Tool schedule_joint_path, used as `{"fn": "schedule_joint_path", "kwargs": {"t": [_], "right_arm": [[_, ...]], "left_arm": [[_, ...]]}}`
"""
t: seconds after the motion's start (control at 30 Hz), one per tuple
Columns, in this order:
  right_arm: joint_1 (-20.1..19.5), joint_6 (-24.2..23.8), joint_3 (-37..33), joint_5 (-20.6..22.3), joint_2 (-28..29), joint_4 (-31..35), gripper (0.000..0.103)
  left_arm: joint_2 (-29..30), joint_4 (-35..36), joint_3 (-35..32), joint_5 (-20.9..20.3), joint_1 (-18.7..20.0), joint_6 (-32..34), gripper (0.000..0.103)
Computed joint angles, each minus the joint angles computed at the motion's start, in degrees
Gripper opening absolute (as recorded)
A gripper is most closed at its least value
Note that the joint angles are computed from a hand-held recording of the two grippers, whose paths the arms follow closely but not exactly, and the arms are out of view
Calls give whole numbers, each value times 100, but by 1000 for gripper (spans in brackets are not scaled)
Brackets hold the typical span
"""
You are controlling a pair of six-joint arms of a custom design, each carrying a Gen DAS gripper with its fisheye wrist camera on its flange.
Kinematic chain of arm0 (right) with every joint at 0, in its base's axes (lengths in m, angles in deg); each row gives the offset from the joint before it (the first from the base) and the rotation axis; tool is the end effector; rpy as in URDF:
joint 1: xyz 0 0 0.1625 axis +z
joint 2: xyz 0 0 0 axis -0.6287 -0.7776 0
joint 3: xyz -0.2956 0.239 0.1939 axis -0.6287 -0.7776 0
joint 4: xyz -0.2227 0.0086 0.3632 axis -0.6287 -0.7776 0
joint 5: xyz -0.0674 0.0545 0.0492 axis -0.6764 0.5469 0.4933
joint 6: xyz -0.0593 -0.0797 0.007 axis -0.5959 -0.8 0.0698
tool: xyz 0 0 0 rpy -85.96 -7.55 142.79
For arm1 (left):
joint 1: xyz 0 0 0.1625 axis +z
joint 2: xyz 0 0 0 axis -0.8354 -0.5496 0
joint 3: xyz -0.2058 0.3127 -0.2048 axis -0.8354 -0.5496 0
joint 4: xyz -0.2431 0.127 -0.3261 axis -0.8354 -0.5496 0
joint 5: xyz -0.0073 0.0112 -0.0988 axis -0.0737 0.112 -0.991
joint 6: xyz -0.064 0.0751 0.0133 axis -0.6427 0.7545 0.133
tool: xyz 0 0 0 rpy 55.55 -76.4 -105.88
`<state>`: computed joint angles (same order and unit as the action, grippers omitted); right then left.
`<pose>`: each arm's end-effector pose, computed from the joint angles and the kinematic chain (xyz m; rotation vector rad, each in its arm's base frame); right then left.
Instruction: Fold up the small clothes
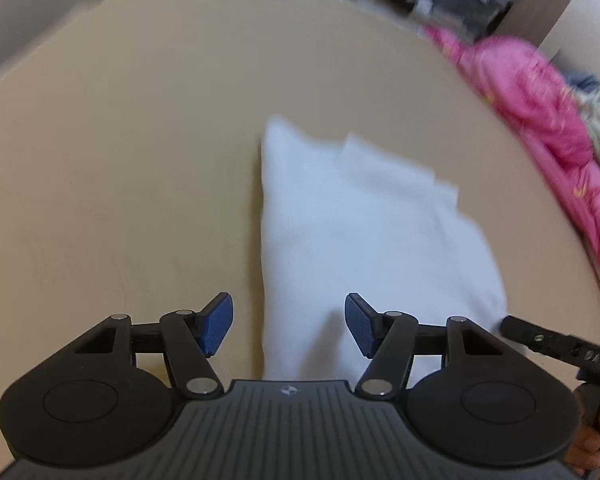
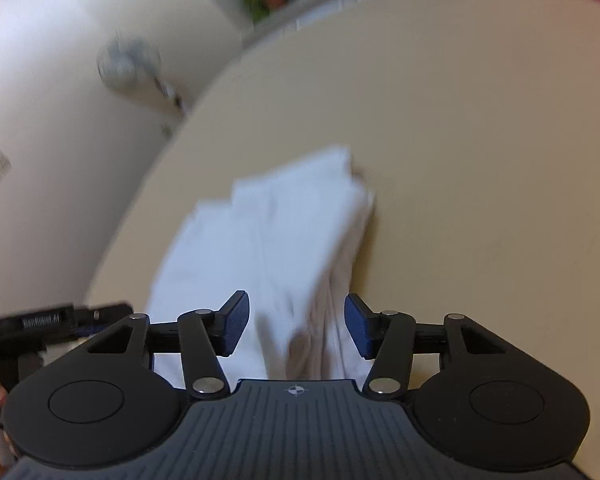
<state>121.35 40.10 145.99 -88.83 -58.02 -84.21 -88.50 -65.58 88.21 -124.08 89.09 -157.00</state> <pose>0.0708 -0.5532 0.3762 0.5642 -2.9651 0.7047 -0.3381 -0.4616 0.1155 -0.2588 2.4107 -0.8820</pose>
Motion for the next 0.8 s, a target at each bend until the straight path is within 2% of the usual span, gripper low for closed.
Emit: {"fn": "schedule_joint_path", "kwargs": {"t": [0.03,0.07,0.1,0.17,0.2,0.23,0.27,0.3,0.37,0.43,0.47,0.53,0.63,0.7,0.73,0.77,0.8], "right_arm": [[33,-69,-26,-158,42,139,40],[43,-137,3,-254,53,177,18],[37,-134,82,-275,20,90,15],[48,86,153,-61,-35,-286,12],[45,131,194,40,-70,-443,12],[74,97,200,-98,-61,-506,12],[109,113,166,-344,-2,-425,14],[117,229,109,-565,67,-255,23],[116,424,112,-740,66,-209,35],[115,226,163,-676,-15,-261,34],[127,138,186,-754,-18,-293,34],[145,194,189,-1006,44,-249,37],[145,191,248,-1126,-31,-354,40],[352,-152,478,-1561,-122,-911,54],[496,-595,707,-1878,-221,-1483,57],[609,-1014,923,-2100,-281,-2070,55],[682,-1362,1109,-2214,-355,-2558,55]], "left_arm": [[35,-144,32,-211,82,54,62],[29,-354,98,-410,154,123,46],[-9,-565,176,-511,184,158,43],[-50,-668,251,-405,82,134,38],[-67,-650,285,-335,31,200,38],[-20,-392,208,-362,41,218,38],[44,-98,122,-436,94,158,39],[87,157,38,-530,127,44,41],[65,340,22,-377,-25,-91,41],[36,354,121,-72,-217,4,41],[83,498,80,-143,-189,17,41],[281,971,-120,-416,-75,-120,47],[396,2042,-410,-43,-424,-709,49],[397,2878,-540,174,-740,-1266,56],[400,3215,-605,241,-885,-1529,63],[404,3555,-672,284,-1039,-1830,71],[488,3800,-799,327,-1153,-2068,75]]}}
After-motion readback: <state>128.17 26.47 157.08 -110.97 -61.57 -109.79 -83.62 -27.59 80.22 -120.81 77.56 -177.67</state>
